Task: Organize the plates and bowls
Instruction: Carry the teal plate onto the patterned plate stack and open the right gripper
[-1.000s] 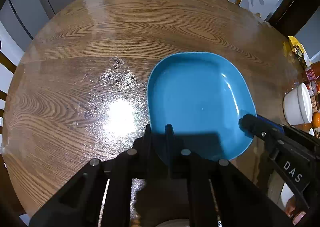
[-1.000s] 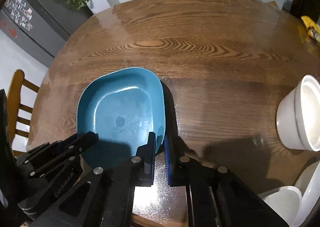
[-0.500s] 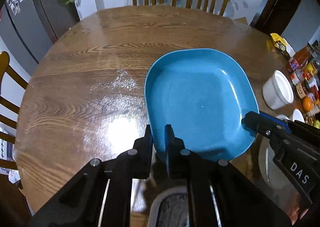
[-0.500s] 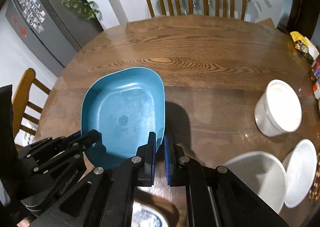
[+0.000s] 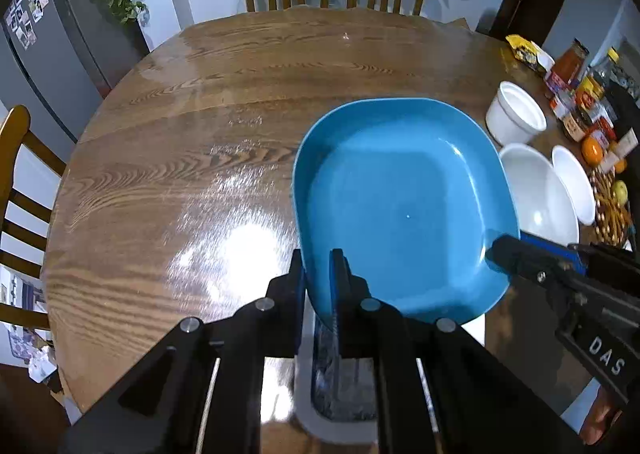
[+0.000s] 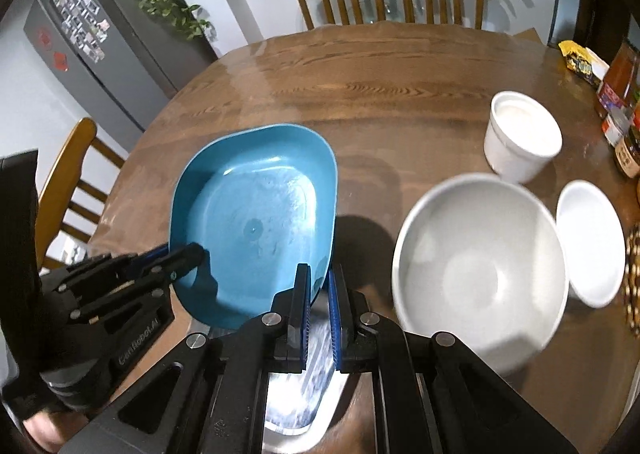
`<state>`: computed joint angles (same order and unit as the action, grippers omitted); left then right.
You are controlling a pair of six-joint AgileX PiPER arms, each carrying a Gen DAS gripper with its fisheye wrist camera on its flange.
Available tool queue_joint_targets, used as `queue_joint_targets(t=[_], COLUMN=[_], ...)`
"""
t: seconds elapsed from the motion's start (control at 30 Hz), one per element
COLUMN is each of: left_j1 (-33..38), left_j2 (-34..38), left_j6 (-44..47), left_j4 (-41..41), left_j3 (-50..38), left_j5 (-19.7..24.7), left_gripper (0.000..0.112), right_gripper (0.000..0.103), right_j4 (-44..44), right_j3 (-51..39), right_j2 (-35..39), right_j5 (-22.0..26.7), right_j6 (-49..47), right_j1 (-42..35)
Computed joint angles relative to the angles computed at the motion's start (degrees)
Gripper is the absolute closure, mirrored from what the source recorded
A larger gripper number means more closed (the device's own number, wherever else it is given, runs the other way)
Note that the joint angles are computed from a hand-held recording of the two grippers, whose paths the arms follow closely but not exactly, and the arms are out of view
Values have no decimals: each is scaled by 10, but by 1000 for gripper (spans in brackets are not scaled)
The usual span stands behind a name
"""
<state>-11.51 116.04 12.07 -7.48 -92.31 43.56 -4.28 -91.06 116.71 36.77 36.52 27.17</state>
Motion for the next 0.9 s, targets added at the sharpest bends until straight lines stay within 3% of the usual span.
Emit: queue_joint_targets(t=[0.37,0.67,0.8,0.9], left_j1=[1,-6,-5,1], left_j2=[-45,-43,-55,-67], left_j6=[56,49,47,34], left_j4=[20,37,43,38], left_j3=[124,142,159,158], left_j5=[-25,-34,-49,-52], left_gripper=[103,95,68,58], right_gripper=[92,91,88,88], right_j4=[86,93,58,23], right_j3=[106,104,123,159], right_j2=[-20,1,-22,-57], right_j5=[-44,-36,-40,-56], right_j6=[-17,3,26,54], right_j1=[36,50,55,56])
